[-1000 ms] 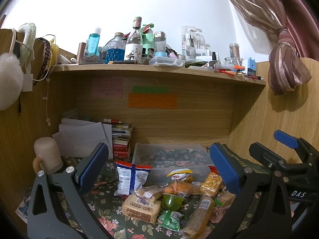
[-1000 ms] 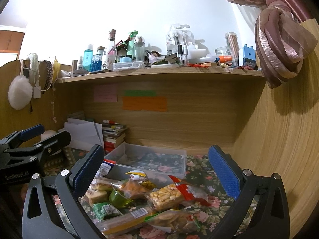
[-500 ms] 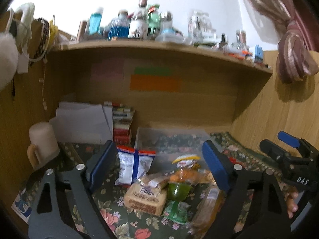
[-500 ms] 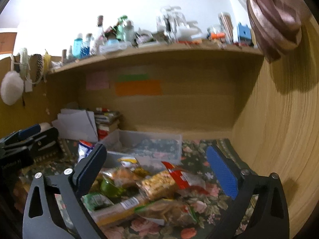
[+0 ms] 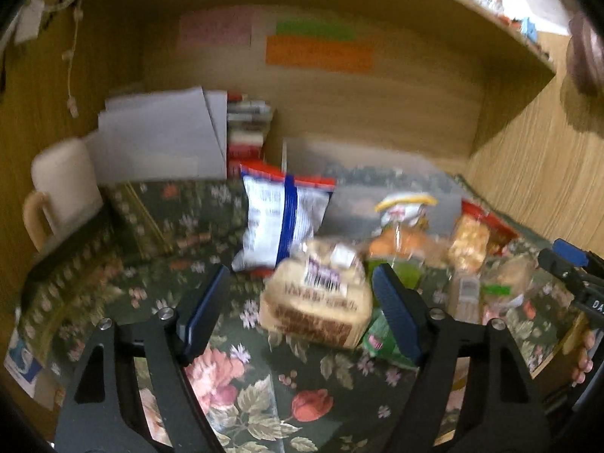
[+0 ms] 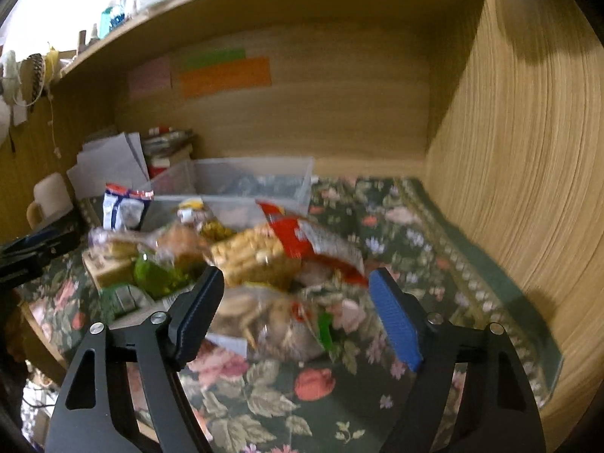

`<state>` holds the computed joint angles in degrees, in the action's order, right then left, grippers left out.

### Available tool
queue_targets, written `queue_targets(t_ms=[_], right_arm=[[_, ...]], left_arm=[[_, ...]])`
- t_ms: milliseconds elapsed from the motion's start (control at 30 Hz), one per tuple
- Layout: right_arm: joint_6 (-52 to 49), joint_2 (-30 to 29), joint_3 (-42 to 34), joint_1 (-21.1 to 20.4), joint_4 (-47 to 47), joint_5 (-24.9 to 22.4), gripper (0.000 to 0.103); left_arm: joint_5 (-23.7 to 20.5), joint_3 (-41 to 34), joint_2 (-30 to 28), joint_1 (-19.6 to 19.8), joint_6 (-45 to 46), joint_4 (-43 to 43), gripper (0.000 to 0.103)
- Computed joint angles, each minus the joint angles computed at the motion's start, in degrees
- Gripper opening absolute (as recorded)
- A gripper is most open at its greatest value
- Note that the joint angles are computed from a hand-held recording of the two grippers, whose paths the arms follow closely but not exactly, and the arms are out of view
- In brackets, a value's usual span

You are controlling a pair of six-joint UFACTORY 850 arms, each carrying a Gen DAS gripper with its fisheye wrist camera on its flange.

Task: Organize snacks
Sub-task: 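Grasp the white bread loaf bag with the left tool while the right tool grasps the clear cookie bag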

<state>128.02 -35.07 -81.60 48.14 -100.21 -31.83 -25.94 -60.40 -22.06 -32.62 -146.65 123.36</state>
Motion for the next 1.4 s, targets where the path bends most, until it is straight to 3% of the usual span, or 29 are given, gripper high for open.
queue_targets(t_ms=[133,200,300,467,633,800,967,1000,1067,1267,1400], right_arm=[[2.3,0.1,0.5,-0.7,-0.8,3.5,0.077],[2.4,0.0,0.2,-1.2,-0.6,5.5,0.079],[1.4,-1.1,-1.0,-1.6,0.2,6.8,0.089],[-3.1,-3.2,-3.4,-2.4,5.1,9.5,0.099],[2.2,-3.9,-3.9,-3.4,0.6,13.4,0.103],[-0.8,-5.7,-6.4,-3.9,2.6,16.6,0.103],[-9.7,-7.4,-8.7,-3.3,8.8,15.1,0.103],[-10.8,-7.5,-8.8,-3.1,9.4,14.7,0.102],[-11.5,-7.5,-8.7,-3.1,9.8,14.1,0.088],[-11.5,-7.3,-8.2,-2.8,9.1,11.9,0.061],[-10.4,-7.1,-7.9,-2.2,7.9,10.3,0.058]], left_arm=[[3.2,-1.7,-2.3,0.7,0.2,0.0,0.081],[3.4,-2.6,-3.3,0.6,1.8,-1.5,0.088],[4.2,-4.3,-4.8,0.8,4.7,-4.0,0.091],[7.7,-7.7,-7.6,2.1,9.1,-7.7,0.092],[10.9,-9.3,-8.9,3.1,7.0,-5.6,0.085],[9.9,-9.3,-8.9,2.8,7.7,-5.4,0.083],[9.1,-8.0,-8.2,2.6,4.2,-1.9,0.081],[8.8,-7.7,-8.0,2.6,3.6,-1.4,0.081],[8.5,-6.7,-7.2,2.4,2.6,-0.8,0.081],[7.4,-3.9,-4.8,2.0,2.7,-1.8,0.081],[6.4,-2.0,-3.0,1.9,2.8,-2.8,0.081]])
